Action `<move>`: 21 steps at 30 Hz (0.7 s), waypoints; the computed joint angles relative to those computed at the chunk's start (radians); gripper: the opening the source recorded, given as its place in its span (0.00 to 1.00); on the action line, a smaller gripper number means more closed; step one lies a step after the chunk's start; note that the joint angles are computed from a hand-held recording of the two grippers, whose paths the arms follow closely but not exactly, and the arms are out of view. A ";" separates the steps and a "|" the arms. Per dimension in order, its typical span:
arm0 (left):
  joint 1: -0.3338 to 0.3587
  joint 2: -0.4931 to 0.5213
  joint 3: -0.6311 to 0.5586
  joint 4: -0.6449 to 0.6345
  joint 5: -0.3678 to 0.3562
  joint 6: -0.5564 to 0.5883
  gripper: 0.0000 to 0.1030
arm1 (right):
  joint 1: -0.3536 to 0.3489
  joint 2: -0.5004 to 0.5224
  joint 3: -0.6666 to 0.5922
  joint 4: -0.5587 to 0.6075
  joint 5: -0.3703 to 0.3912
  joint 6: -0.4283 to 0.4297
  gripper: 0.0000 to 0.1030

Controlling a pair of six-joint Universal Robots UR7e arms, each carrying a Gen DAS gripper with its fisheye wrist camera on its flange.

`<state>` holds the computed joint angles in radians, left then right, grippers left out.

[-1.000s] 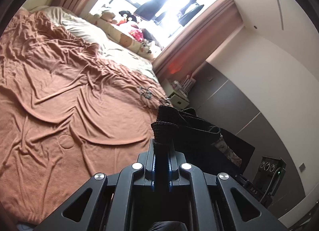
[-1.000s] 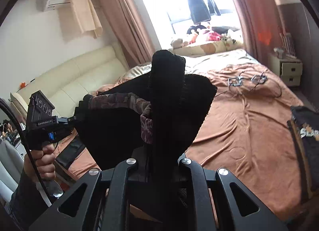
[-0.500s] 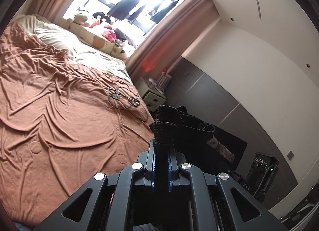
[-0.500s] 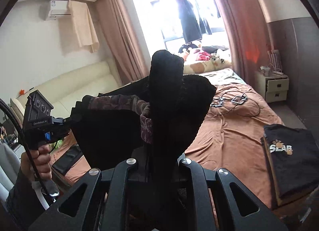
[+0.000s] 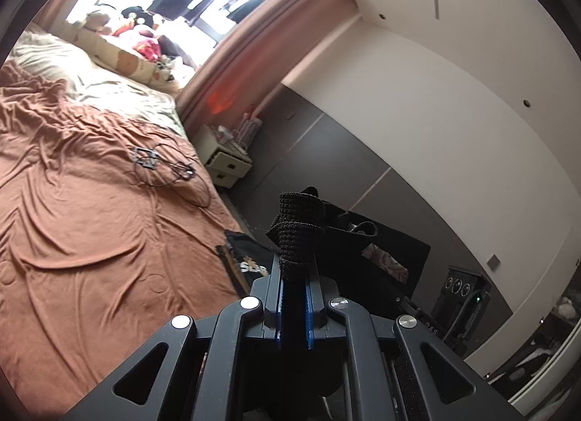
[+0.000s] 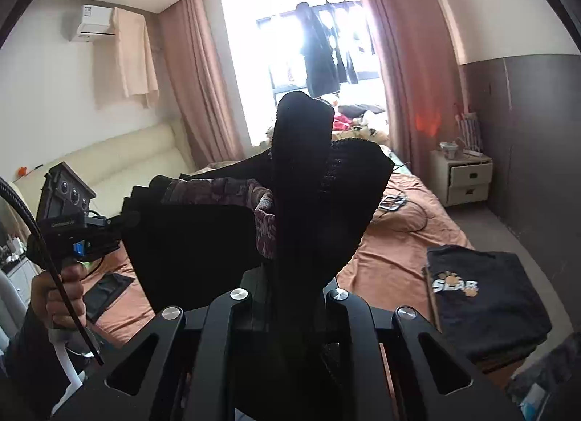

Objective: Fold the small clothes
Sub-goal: 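Carry the lifted black shirt with both tools toward the clothes stack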

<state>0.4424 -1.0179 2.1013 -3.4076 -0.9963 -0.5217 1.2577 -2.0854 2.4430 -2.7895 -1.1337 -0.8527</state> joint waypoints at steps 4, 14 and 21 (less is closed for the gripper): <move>0.026 0.061 -0.079 0.034 -0.066 0.037 0.09 | 0.008 -0.004 0.013 -0.054 -0.041 0.027 0.09; 0.087 0.265 -0.334 0.104 -0.229 0.125 0.09 | 0.023 0.011 0.024 -0.199 -0.140 0.089 0.09; 0.130 0.428 -0.544 0.177 -0.350 0.158 0.09 | 0.027 0.016 0.005 -0.256 -0.201 0.106 0.09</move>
